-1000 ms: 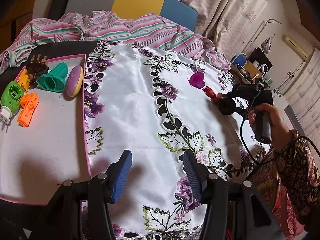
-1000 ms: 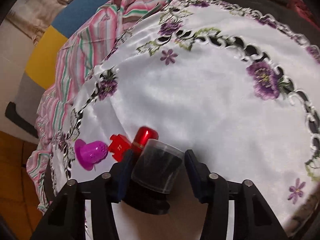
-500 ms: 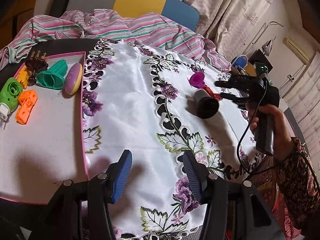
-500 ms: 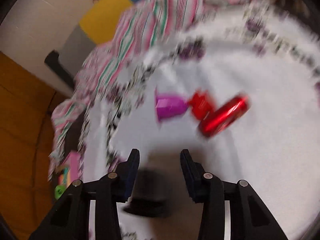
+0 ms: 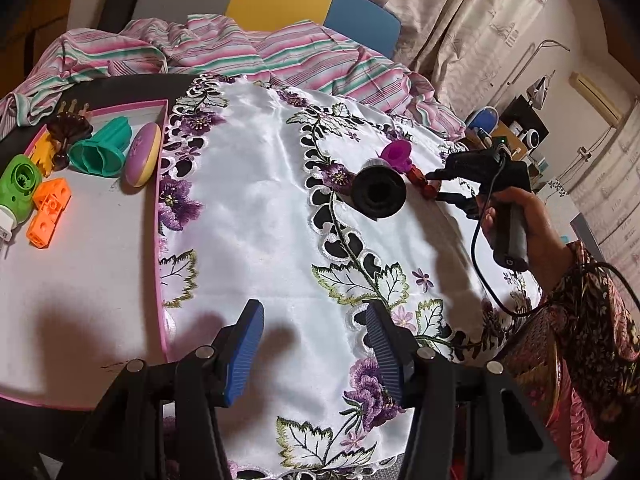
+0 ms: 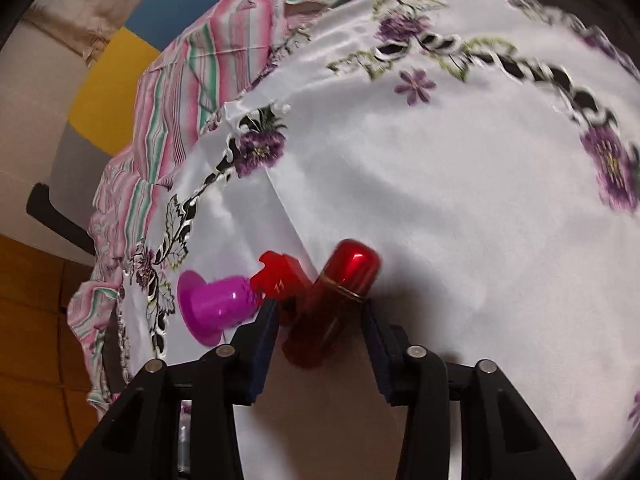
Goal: Organize rigid objects
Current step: 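Move both tools to the black cup and red cylinder, closing the right gripper on the cylinder, then grasp the black-and-clear cup with the left gripper while the right holds the red cylinder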
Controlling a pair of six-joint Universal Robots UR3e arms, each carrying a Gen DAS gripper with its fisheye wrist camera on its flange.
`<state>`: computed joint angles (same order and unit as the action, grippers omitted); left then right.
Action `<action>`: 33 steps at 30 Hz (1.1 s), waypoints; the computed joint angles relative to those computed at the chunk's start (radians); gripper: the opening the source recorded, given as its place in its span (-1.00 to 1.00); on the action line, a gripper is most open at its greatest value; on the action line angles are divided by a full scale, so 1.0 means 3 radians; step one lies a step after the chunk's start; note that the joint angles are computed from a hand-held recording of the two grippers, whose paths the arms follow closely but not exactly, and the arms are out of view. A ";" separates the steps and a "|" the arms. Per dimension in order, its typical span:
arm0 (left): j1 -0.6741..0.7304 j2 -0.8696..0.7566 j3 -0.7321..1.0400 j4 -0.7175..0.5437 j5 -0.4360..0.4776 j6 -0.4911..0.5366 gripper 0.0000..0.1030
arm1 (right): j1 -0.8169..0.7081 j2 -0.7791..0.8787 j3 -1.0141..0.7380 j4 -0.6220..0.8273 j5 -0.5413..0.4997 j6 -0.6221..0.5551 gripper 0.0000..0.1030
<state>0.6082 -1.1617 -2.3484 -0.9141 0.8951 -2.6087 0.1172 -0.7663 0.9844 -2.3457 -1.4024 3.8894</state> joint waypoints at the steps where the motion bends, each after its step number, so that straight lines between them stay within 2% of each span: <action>1: -0.0025 -0.0034 0.0011 0.0038 0.0005 -0.0039 0.05 | 0.0016 0.0029 -0.0053 0.0050 -0.0040 -0.0034 -0.35; 4: -0.0151 -0.0176 0.0081 0.0199 0.0036 -0.0160 0.05 | 0.0017 -0.0014 0.0008 0.0031 -0.0041 -0.0103 -0.45; 10: -0.0647 -0.0692 0.0489 0.0628 0.0193 -0.0525 0.07 | 0.0024 -0.0237 0.0324 0.0046 0.0108 -0.0245 -0.49; 13: -0.1026 -0.1132 0.0913 0.0902 0.0345 -0.0811 0.16 | 0.0115 -0.0344 0.0438 0.0123 0.0049 -0.0310 -0.49; 17: -0.1563 -0.1827 0.1799 0.0911 0.0566 -0.1078 0.27 | 0.0206 -0.0367 0.0412 0.0225 -0.0104 -0.0373 -0.49; 21: -0.2037 -0.2748 0.3121 0.0401 0.0966 -0.1244 0.28 | 0.0215 -0.0333 0.0348 0.0279 -0.0143 -0.0415 -0.49; 24: -0.2257 -0.3456 0.4168 -0.0266 0.1197 -0.1246 0.27 | 0.0198 -0.0330 0.0362 0.0252 -0.0110 -0.0396 -0.49; 28: -0.2356 -0.4159 0.5412 -0.1250 0.1325 -0.1170 0.24 | 0.0190 -0.0349 0.0400 0.0228 -0.0093 -0.0389 -0.49; 29: -0.2342 -0.4256 0.5560 -0.1380 0.1277 -0.1163 0.20 | 0.0193 -0.0341 0.0384 0.0239 -0.0097 -0.0392 -0.49; 30: -0.2331 -0.4276 0.5567 -0.1386 0.1253 -0.1150 -0.03 | 0.0194 -0.0344 0.0384 0.0241 -0.0099 -0.0390 -0.49; 31: -0.2324 -0.4265 0.5528 -0.1360 0.1254 -0.1133 -0.16 | 0.0192 -0.0343 0.0383 0.0241 -0.0095 -0.0388 -0.49; 33: -0.2324 -0.4074 0.5127 -0.1018 0.1310 -0.1062 -0.16 | 0.0188 -0.0331 0.0374 0.0235 -0.0083 -0.0377 -0.49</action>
